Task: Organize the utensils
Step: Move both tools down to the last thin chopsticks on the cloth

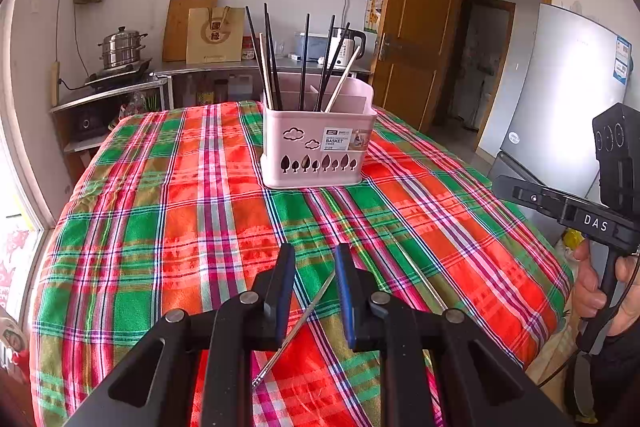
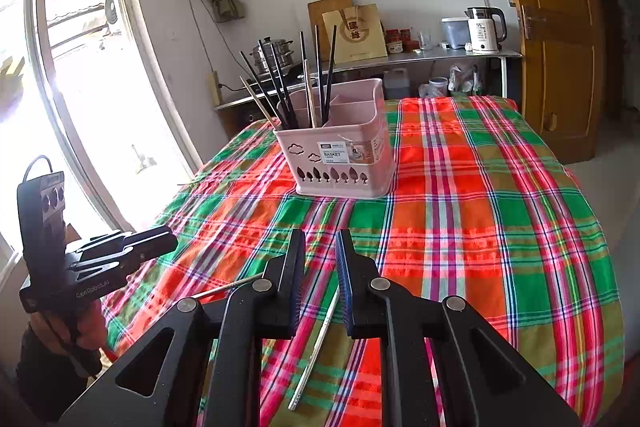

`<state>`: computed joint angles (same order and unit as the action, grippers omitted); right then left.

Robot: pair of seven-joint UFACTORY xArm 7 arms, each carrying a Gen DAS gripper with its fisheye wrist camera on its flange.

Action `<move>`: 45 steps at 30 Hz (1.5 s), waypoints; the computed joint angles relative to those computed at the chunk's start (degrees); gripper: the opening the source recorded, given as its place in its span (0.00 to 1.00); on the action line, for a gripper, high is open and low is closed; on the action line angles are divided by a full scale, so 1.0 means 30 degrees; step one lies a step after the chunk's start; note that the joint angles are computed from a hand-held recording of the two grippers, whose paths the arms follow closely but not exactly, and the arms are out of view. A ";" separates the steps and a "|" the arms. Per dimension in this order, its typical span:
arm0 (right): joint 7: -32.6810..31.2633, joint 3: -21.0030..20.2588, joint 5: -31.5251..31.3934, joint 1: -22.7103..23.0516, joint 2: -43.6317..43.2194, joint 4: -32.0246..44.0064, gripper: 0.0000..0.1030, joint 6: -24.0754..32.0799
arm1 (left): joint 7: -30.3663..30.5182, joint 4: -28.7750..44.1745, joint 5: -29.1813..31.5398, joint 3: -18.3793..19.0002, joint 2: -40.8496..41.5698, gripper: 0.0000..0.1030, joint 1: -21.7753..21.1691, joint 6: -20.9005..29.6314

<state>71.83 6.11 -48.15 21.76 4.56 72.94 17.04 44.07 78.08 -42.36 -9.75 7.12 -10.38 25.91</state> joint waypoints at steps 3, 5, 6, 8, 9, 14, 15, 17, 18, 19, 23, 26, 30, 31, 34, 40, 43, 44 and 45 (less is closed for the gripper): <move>-0.0409 0.0029 0.0433 0.0048 0.0307 0.0168 0.15 0.0148 | -0.0394 0.0191 0.0578 0.0013 0.0320 0.26 -0.0092 0.0088; -0.0713 -0.0020 0.0868 0.0076 0.0514 0.0163 0.15 0.0067 | -0.0611 0.0375 0.0912 -0.0036 0.0580 0.30 -0.0114 0.0115; -0.0893 -0.0058 0.1108 0.0102 0.0622 0.0192 0.16 0.0082 | -0.0768 0.0529 0.1135 -0.0060 0.0756 0.30 -0.0128 0.0168; -0.1270 -0.0147 0.1593 0.0167 0.0886 0.0320 0.16 0.0147 | -0.1042 0.0816 0.1587 -0.0129 0.1127 0.30 -0.0140 0.0310; -0.1428 -0.0207 0.1833 0.0201 0.1005 0.0342 0.16 0.0133 | -0.1230 0.1012 0.1896 -0.0152 0.1357 0.30 -0.0155 0.0405; -0.2646 -0.0408 0.3413 0.0357 0.1643 0.0588 0.16 0.0230 | -0.2464 0.2419 0.4403 -0.0192 0.2854 0.30 -0.0481 0.1272; -0.2790 -0.0477 0.3611 0.0429 0.1740 0.0614 0.16 0.0226 | -0.2646 0.2753 0.4871 -0.0239 0.3184 0.30 -0.0533 0.1474; -0.3151 -0.0588 0.4087 0.0496 0.1908 0.0619 0.16 0.0116 | -0.2948 0.3474 0.5734 -0.0327 0.3876 0.30 -0.0641 0.1982; -0.3228 -0.0670 0.4251 0.0549 0.1984 0.0621 0.16 0.0078 | -0.3268 0.3874 0.6266 -0.0298 0.4252 0.30 -0.0777 0.2198; -0.3333 -0.0733 0.4430 0.0595 0.2064 0.0661 0.16 0.0096 | -0.3445 0.4295 0.6700 -0.0324 0.4632 0.30 -0.0854 0.2500; -0.4122 -0.0827 0.5330 0.0660 0.2489 0.0959 0.16 0.0243 | -0.4645 0.5757 0.8754 -0.0092 0.5995 0.30 -0.1477 0.3098; -0.4912 -0.0854 0.6136 0.0685 0.2939 0.1323 0.16 0.0371 | -0.5311 0.6740 1.0020 0.0021 0.6840 0.30 -0.1874 0.3643; -0.5750 -0.0968 0.7001 0.0815 0.3465 0.1821 0.16 0.0594 | -0.5197 0.7054 1.0776 -0.0105 0.7232 0.31 -0.2040 0.3272; -0.5942 -0.0990 0.7215 0.0849 0.3597 0.1966 0.16 0.0682 | -0.5541 0.7352 1.0957 0.0017 0.7418 0.31 -0.2119 0.3354; -0.6621 -0.1052 0.7732 0.0944 0.4034 0.2521 0.16 0.1007 | -0.7126 0.8403 1.1583 0.0583 0.8080 0.33 -0.2385 0.3579; -0.8455 -0.0970 0.8984 0.1013 0.5251 0.4168 0.16 0.2400 | -0.9506 0.9494 1.2689 0.1213 0.8705 0.32 -0.2186 0.3859; -0.9088 -0.1120 0.9368 0.1160 0.6006 0.5305 0.16 0.3641 | -1.0110 1.0025 1.2666 0.1154 0.8970 0.31 -0.1743 0.4330; -0.9241 -0.1161 0.9493 0.1193 0.6236 0.5659 0.16 0.4017 | -1.0187 1.0199 1.2597 0.1103 0.9049 0.30 -0.1587 0.4490; -0.9432 -0.1160 0.9662 0.1182 0.6449 0.5968 0.16 0.4301 | -1.0362 1.0227 1.2761 0.1222 0.9055 0.29 -0.1582 0.4484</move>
